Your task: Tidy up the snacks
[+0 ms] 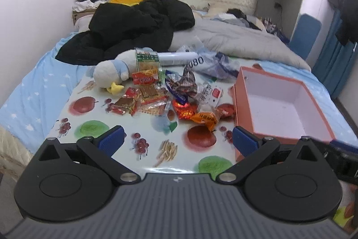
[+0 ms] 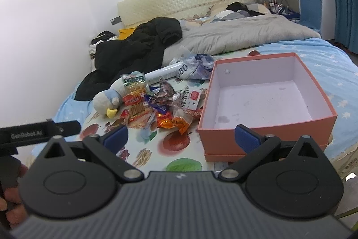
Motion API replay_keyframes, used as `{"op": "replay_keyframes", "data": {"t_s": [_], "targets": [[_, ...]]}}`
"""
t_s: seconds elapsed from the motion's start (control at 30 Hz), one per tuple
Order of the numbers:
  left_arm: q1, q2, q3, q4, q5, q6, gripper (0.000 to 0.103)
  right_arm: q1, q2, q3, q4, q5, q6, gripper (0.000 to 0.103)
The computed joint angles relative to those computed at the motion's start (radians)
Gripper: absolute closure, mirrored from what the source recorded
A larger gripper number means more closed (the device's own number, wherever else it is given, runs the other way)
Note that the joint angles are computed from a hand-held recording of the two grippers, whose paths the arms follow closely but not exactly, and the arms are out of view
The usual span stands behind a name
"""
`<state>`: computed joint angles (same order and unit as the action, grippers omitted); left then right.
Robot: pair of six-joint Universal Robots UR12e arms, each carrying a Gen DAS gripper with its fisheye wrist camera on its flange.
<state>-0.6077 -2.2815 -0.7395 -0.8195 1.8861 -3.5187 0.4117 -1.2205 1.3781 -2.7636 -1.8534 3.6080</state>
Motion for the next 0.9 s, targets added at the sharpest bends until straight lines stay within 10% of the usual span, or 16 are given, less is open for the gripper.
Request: {"op": "replay_keyframes", "data": {"t_s": [0.9], "targets": [[0.004, -0.01, 0.024, -0.032, -0.014, -0.001, 0.0, -0.028, -0.008, 0.03, -0.02, 0.052, 0.033, 0.0]]}}
